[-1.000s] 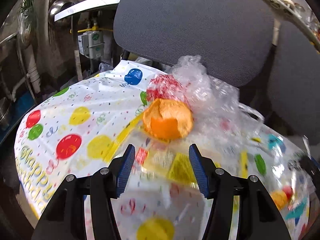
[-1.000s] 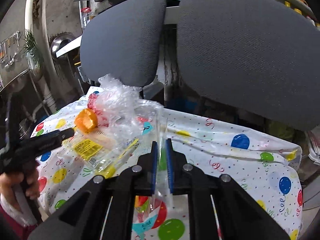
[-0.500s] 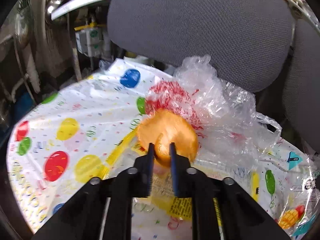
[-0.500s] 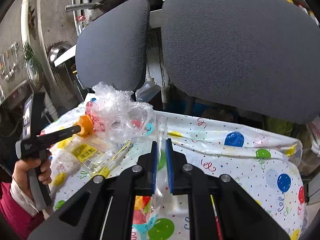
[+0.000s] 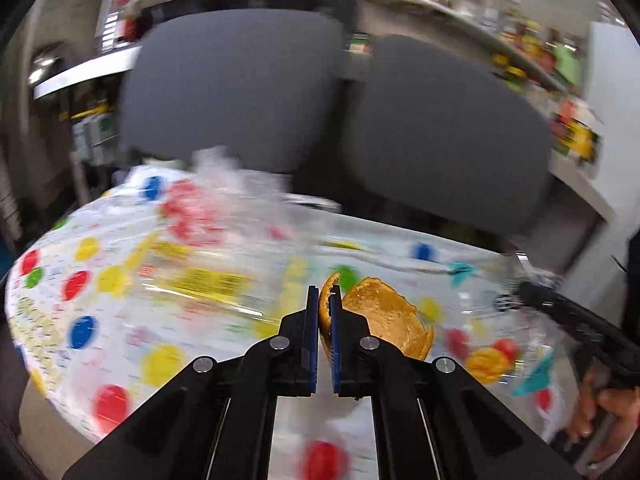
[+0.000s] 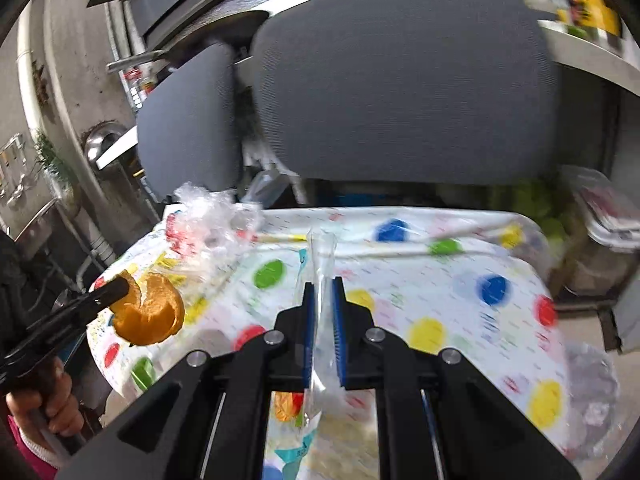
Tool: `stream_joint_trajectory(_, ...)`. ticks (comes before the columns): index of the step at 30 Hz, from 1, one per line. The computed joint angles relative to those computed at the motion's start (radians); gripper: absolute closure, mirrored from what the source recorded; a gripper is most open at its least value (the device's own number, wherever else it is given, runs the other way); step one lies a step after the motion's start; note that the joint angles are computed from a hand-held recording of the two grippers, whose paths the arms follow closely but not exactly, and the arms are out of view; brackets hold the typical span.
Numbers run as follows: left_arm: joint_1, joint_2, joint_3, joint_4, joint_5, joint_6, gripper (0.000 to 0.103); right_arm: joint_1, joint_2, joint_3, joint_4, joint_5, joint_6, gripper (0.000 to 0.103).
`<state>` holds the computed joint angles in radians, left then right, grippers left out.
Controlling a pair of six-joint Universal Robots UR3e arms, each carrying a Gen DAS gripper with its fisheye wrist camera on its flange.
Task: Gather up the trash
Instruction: 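Carry both items to the bin and open both tools over it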
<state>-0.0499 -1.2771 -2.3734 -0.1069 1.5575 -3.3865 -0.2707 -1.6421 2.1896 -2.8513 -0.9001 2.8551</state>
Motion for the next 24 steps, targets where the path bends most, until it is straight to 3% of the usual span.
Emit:
stream_joint_trajectory(5, -0.287, -0.265, 0.205, 0.077, 0.117, -0.056, 0.098, -0.309, -0.274, 0.164, 0.246, 0.117, -0.195, 0.094)
stream_joint_trajectory(10, -0.478, -0.508, 0.465, 0.054, 0.167, -0.084, 0.098, -0.704, -0.547, 0.190, 0.743, 0.245, -0.528, 0.094)
stream_joint_trajectory(12, -0.538, -0.618, 0.601, 0.022, 0.177, -0.091, 0.098, -0.848, -0.604, 0.169, 0.932, 0.274, -0.668, 0.094)
stream_joint_trajectory(15, -0.606, -0.773, 0.817, -0.048, 0.169, -0.090, 0.098, -1.032, -0.604, 0.132, 1.093, 0.288, -0.833, 0.094)
stream_joint_trajectory(19, -0.676, -0.997, 1.185, -0.212, 0.152, -0.076, 0.098, -1.146, -0.496, 0.120, 1.012, 0.276, -0.863, 0.094)
stream_joint_trajectory(20, -0.691, -1.054, 1.289, -0.273, 0.165, -0.088, 0.098, -1.160, -0.445, 0.118, 0.947, 0.268, -0.842, 0.094)
stream_joint_trajectory(24, -0.708, -1.308, 1.708, -0.454, 0.076, -0.053, 0.098, -1.159, -0.251, 0.094, 0.720, 0.236, -0.745, 0.094)
